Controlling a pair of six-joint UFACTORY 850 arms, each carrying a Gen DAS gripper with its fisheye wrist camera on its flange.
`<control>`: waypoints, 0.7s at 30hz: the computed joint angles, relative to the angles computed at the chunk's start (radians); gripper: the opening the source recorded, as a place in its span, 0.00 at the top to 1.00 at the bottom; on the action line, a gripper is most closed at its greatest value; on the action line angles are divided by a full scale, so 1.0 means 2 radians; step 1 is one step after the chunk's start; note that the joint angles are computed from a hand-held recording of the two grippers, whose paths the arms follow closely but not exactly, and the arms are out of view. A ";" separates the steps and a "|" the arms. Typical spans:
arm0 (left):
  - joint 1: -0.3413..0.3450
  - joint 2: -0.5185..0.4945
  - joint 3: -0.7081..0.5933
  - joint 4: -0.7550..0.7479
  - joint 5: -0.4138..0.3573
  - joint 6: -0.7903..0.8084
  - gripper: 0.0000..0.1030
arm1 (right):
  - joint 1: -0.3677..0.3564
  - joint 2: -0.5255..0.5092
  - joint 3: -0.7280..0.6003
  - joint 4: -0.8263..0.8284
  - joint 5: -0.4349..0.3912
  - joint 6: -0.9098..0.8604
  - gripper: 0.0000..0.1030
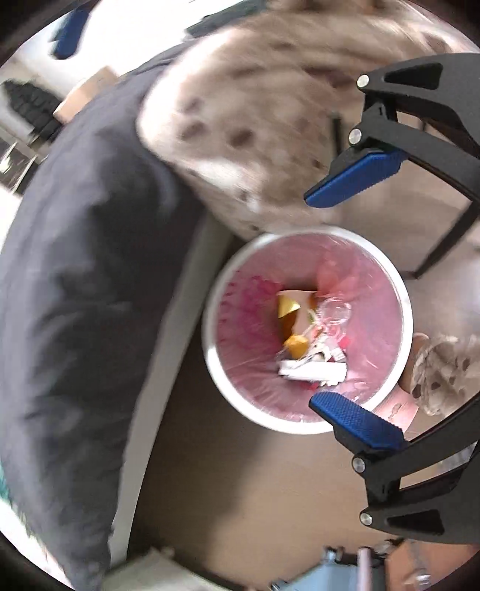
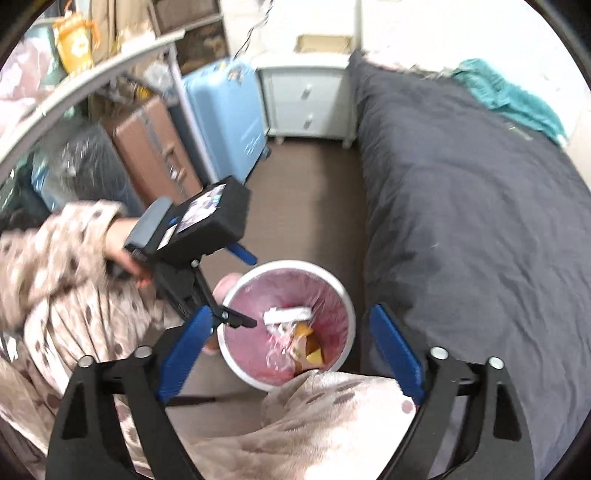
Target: Collect trash
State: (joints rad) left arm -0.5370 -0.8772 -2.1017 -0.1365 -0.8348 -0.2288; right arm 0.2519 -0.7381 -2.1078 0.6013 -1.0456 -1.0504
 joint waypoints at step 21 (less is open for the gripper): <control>-0.077 -0.034 -0.217 0.189 -0.218 -0.223 0.05 | -0.025 0.117 0.130 0.003 0.091 0.071 0.07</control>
State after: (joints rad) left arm -0.6909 -0.9454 -2.5350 0.2415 -1.2707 -0.6748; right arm 0.2024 -0.5049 -1.8475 0.6071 -0.8631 -0.9083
